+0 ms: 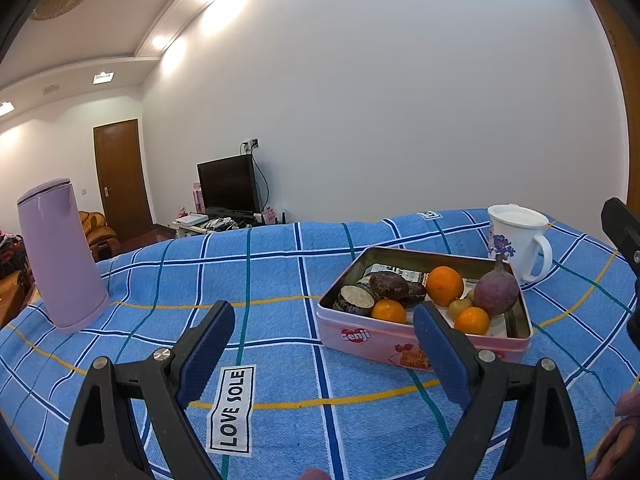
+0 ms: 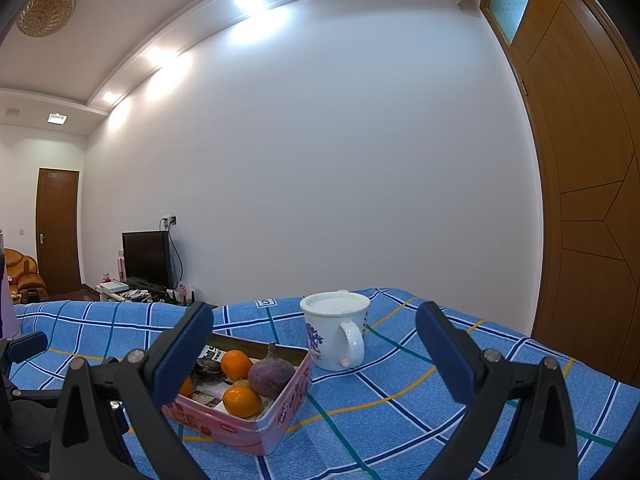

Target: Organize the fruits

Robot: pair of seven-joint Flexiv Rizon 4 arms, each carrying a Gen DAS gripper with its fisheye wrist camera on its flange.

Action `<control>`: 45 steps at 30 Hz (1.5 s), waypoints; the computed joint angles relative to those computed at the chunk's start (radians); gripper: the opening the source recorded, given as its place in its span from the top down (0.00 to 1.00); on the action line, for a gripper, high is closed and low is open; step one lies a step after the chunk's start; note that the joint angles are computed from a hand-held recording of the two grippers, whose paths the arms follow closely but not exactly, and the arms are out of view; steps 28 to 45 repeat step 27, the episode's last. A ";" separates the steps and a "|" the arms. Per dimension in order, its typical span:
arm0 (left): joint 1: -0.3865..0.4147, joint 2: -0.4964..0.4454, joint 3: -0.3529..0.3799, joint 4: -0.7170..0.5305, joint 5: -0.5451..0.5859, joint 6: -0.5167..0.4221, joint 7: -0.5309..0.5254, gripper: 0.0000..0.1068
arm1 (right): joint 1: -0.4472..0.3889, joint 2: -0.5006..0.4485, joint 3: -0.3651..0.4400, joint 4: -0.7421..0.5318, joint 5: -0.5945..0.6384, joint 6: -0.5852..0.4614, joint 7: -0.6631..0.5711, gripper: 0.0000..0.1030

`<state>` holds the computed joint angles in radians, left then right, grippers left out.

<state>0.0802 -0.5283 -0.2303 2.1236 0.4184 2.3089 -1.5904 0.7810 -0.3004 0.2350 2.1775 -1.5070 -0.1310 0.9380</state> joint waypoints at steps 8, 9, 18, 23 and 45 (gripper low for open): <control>0.002 0.003 0.001 0.002 0.009 0.001 0.003 0.14 | -0.002 0.002 0.001 0.000 0.003 0.004 -0.001 0.00; 0.004 0.003 -0.001 0.002 0.010 -0.002 0.001 0.14 | -0.002 0.003 0.001 0.001 0.002 0.006 -0.002 0.00; 0.059 0.002 -0.052 -0.014 0.073 -0.038 -0.040 0.14 | -0.002 0.003 0.001 0.001 0.003 0.007 -0.005 0.00; 0.075 0.002 -0.067 -0.019 0.082 -0.061 -0.058 0.14 | -0.003 0.004 0.002 0.000 0.005 0.011 -0.007 0.00; 0.060 0.003 -0.055 -0.016 0.072 -0.054 -0.045 0.14 | -0.006 0.006 0.001 0.000 0.006 0.017 -0.006 0.00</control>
